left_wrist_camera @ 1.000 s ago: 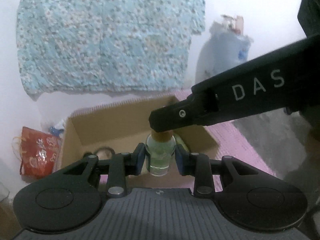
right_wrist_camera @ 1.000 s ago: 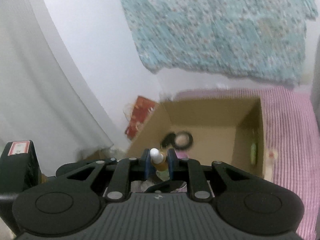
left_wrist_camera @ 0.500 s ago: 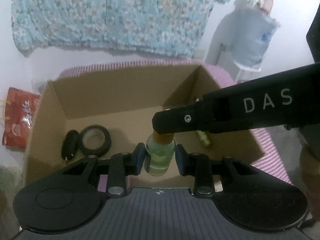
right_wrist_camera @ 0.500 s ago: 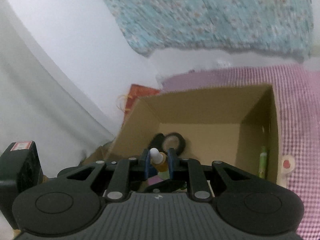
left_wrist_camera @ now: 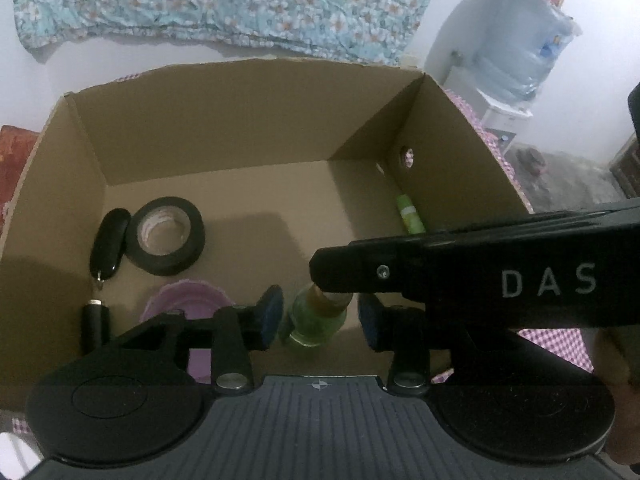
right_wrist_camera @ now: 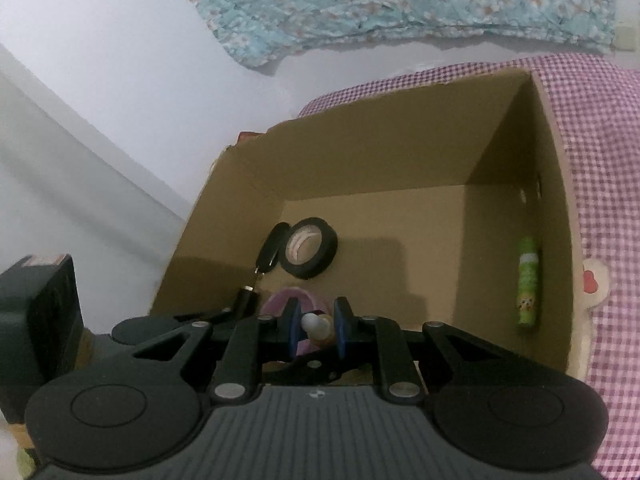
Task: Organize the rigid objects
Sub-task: 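Open the right tool to set the bottle down in the box, then withdraw the open right tool from the box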
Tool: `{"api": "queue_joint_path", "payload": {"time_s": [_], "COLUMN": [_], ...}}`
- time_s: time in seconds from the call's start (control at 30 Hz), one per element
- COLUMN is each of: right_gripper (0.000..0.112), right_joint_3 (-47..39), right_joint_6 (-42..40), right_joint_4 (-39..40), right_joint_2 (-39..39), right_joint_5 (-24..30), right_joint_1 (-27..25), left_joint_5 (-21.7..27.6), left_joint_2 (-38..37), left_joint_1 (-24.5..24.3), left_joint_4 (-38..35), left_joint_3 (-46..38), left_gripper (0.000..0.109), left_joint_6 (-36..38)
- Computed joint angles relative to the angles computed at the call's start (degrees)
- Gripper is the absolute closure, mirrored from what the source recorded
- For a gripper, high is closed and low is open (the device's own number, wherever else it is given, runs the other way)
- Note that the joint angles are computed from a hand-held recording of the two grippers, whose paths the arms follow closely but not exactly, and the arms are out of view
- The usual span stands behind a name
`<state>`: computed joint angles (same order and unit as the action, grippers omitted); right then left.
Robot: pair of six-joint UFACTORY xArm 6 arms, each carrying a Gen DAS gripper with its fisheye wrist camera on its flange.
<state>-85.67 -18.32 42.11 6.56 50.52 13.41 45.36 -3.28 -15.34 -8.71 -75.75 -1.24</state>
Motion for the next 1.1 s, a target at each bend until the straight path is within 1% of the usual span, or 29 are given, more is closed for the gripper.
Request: {"api": "queue_joint_path", "payload": {"time_s": [0.07, 0.1, 0.13, 0.23, 0.3, 0.37, 0.43, 0.5, 0.57, 0.63, 0.73, 0.87, 1.03, 1.1], "right_gripper": [0.091, 0.091, 0.09, 0.089, 0.084, 0.07, 0.063, 0.061, 0.058, 0.055, 0.052, 0.052, 0.052, 0.052], "right_joint_3": [0.44, 0.94, 1.28, 3.77, 6.93, 11.22, 15.77, 20.23, 24.19, 27.97, 32.52, 36.68, 38.64, 38.9], "right_joint_6": [0.55, 0.22, 0.22, 0.97, 1.49, 2.73, 5.32, 8.74, 11.78, 15.02, 20.19, 25.28, 28.4, 28.99], "right_joint_4": [-0.97, -0.32, 0.19, 1.4, 2.31, 2.67, 1.57, -0.29, -1.75, -3.67, -7.79, -11.49, -14.1, -14.5], "right_joint_2": [-0.89, -1.6, -2.2, -5.62, -9.45, -14.26, -19.36, -24.05, -27.95, -31.7, -36.11, -40.15, -41.64, -41.69], "right_joint_5": [-0.57, -0.94, -1.26, -3.44, -6.16, -10.33, -15.06, -18.76, -21.45, -23.03, -23.23, -20.99, -19.0, -18.55], "right_joint_1": [0.37, 0.38, 0.32, 0.35, 0.75, 1.76, 3.29, 4.28, 4.94, 5.56, 6.18, 6.38, 7.12, 7.71], "left_joint_5": [-0.81, -1.59, -2.55, -4.46, -5.58, -6.77, -8.03, -8.96, -9.77, -9.92, -8.92, -5.99, -2.01, -1.23], "left_joint_2": [-0.7, -1.05, -1.89, -4.32, -6.72, -8.87, -11.37, -14.02, -16.95, -19.46, -22.38, -26.07, -29.72, -30.87], "left_joint_1": [-0.14, -0.26, -0.48, -0.84, -0.97, -1.22, -1.61, -2.1, -2.65, -3.13, -3.16, -2.38, -0.86, -0.03], "left_joint_4": [0.18, 0.44, 0.94, 1.55, 1.0, 0.9, 0.76, 0.35, 0.22, 0.22, 0.73, 0.88, 1.43, 1.4], "left_joint_3": [0.53, 0.83, 1.6, 3.41, 5.12, 6.6, 8.4, 10.19, 12.33, 14.05, 16.18, 19.14, 22.44, 23.7], "left_gripper": [0.042, 0.039, 0.036, 0.034, 0.03, 0.028, 0.024, 0.019, 0.01, 0.01, 0.008, 0.008, 0.008, 0.008], "left_joint_6": [-0.05, -0.04, -0.07, -0.21, 0.08, 0.28, 0.81, 1.79, 2.84, 3.87, 4.06, 3.45, 2.18, 1.61]}}
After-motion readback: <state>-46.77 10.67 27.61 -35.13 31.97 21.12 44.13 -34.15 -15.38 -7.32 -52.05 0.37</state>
